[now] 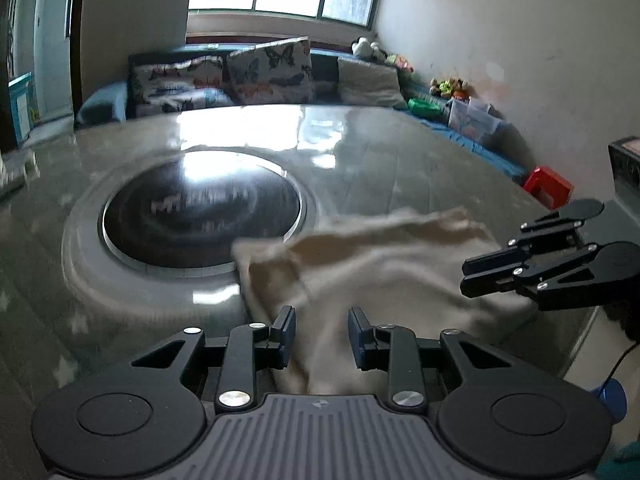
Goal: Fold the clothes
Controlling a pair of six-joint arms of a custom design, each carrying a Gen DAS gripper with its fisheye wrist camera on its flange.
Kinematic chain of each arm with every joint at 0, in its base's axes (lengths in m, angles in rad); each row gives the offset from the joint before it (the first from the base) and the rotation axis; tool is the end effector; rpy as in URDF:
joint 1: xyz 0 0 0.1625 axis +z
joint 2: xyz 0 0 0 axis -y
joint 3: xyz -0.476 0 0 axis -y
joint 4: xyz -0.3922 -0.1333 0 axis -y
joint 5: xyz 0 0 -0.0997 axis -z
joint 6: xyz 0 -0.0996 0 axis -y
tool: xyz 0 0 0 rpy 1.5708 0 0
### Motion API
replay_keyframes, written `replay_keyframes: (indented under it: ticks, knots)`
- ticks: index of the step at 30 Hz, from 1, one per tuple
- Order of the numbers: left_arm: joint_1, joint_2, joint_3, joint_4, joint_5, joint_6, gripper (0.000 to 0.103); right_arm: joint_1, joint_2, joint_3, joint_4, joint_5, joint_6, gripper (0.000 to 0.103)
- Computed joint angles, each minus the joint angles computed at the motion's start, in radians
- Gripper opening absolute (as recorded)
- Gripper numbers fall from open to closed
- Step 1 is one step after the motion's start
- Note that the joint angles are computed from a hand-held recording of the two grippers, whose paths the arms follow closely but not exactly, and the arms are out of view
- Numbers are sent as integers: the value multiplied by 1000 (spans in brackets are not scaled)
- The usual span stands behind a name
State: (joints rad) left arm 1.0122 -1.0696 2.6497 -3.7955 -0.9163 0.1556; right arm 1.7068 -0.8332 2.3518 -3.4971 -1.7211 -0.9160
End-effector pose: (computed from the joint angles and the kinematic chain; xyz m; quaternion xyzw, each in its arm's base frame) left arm -0.0222 -0.4015 0.1845 0.2186 0.8771 -0.3549 0.2387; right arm 0.1812 -0.4507 0.0722 0.4772 -0.8522 0.1588 0.1448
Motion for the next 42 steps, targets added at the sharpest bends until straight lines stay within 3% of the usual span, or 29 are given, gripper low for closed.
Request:
replay_keyframes:
  ticks: [7,13,19,24,25,27,31,36,42]
  knots:
    - [36,85,-135,23,-53,67,32,0,40,-64,-71,-47,116,16]
    - [67,145,-220,49,-53,58,32,-2,98,-131,-111,-82,178,16]
    - [96,161,-252,84,-50,43,31,0,135,-154,-121,-120,168,15]
    - [83,142,-226,59,-38,42,32,9,115,-124,-154,-102,148,18]
    - [79,138,-218,48,-30,42,33,13,108,-115,-156,-100,140,18]
    - [70,127,-201,26,-7,42,48,22,96,-96,-153,-95,121,20]
    - [59,94,-170,15,32,24,51,40,79,-57,-141,-78,79,29]
    - [48,71,-132,4,92,-28,70,64,86,-21,-137,-50,29,38]
    - [41,47,-92,-5,143,-97,83,94,102,4,-125,-24,-19,42]
